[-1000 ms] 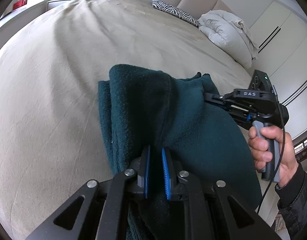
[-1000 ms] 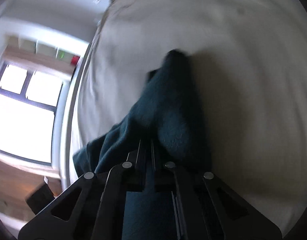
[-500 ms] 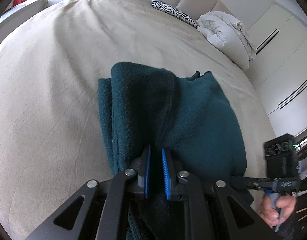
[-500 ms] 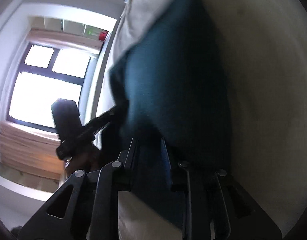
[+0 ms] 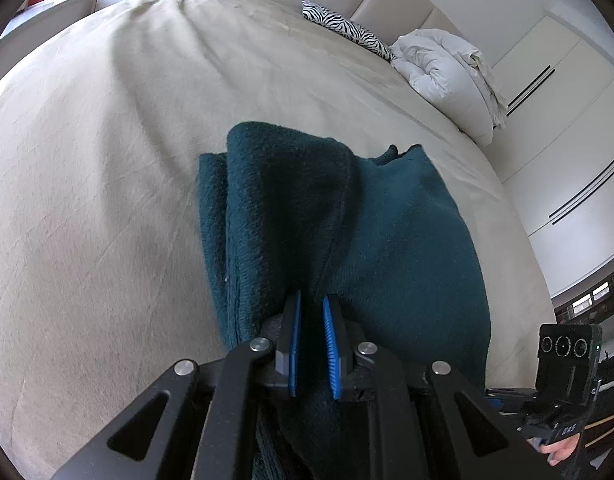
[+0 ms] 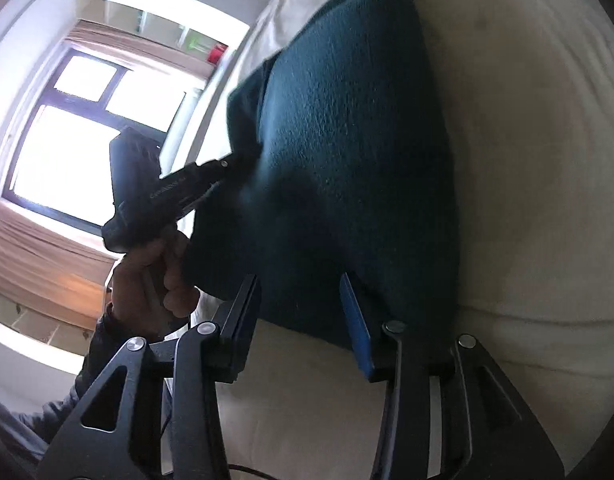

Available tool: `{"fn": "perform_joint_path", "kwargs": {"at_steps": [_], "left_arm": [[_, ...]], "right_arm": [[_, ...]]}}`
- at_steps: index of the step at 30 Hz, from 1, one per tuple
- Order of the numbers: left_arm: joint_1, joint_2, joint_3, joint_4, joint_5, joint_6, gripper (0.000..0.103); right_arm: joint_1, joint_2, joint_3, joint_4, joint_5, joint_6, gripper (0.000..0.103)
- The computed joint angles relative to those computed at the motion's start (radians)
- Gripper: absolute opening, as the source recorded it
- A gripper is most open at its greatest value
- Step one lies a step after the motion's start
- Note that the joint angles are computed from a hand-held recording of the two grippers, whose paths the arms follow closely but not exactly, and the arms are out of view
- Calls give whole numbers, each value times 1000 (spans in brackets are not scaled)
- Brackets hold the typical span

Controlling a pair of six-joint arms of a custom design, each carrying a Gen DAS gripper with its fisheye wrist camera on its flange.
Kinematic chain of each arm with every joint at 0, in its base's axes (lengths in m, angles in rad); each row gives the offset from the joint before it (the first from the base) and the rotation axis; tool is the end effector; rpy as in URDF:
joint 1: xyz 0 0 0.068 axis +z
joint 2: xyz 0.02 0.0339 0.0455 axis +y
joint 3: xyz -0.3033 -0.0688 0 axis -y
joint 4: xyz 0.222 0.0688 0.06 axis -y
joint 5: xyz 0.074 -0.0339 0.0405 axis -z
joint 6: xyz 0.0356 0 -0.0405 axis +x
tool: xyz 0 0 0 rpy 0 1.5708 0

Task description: Fold small clothes

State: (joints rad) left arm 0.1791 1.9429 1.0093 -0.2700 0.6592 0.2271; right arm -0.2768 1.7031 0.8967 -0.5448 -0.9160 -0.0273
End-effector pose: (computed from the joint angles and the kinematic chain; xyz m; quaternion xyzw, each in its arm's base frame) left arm 0.3456 0.0404 0.1580 0.0814 0.9286 -0.2768 0.2334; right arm 0.2749 -0.0488 0.2021 0.0629 0.8906 0.4195 0.1637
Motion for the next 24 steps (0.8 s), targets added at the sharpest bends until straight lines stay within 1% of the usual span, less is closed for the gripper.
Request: {"fn": "perform_joint_path", "kwargs": {"at_steps": [1, 2, 4, 5, 7, 10, 12, 13, 14, 15, 16, 17, 19, 20, 22, 23, 24], "left_arm": [[2, 1, 2, -2, 2, -1, 15], [6, 3, 8, -10, 11, -12, 15], [16, -3, 26, -41, 18, -29, 15], [17, -15, 33, -58, 10, -32, 15], [17, -74, 25, -63, -29, -42, 14], [8, -135, 38, -73, -33, -52, 15], [-18, -126, 65, -77, -75, -58, 17], [-32, -107, 82, -84, -99, -63, 17], [-44, -73, 106, -100, -120, -70, 17], [-55, -36, 127, -119, -138, -72, 17], [-62, -14, 130, -112, -147, -74, 17], [-64, -9, 108, -73, -151, -76, 17], [-61, -17, 87, -48, -141, -80, 17], [-53, -17, 89, -53, -125, -79, 16], [-22, -24, 92, -69, -55, -76, 18], [2, -35, 87, -79, -24, -69, 22], [31, -57, 68, -73, 2, -68, 28]], "right_arm": [[-8, 0, 23, -39, 0, 0, 39], [5, -7, 41, -51, 10, 31, 40], [22, -34, 52, -39, 21, 60, 42], [32, -49, 61, -25, 16, 76, 42], [7, -40, 138, -50, -22, 82, 44], [-5, 45, 260, -17, -47, 155, 46], [1, 150, 362, -14, -60, 219, 46], [38, 194, 392, 24, -31, 280, 46], [61, 231, 432, 18, 22, 301, 45], [74, 263, 448, 33, 64, 305, 45], [81, 279, 435, 80, 60, 320, 45], [83, 280, 399, 156, 46, 343, 44], [85, 258, 371, 182, 64, 331, 45], [81, 245, 373, 162, 72, 306, 45], [66, 214, 378, 121, 70, 294, 46], [52, 193, 368, 109, 56, 298, 47], [45, 181, 359, 115, 52, 308, 51]]}}
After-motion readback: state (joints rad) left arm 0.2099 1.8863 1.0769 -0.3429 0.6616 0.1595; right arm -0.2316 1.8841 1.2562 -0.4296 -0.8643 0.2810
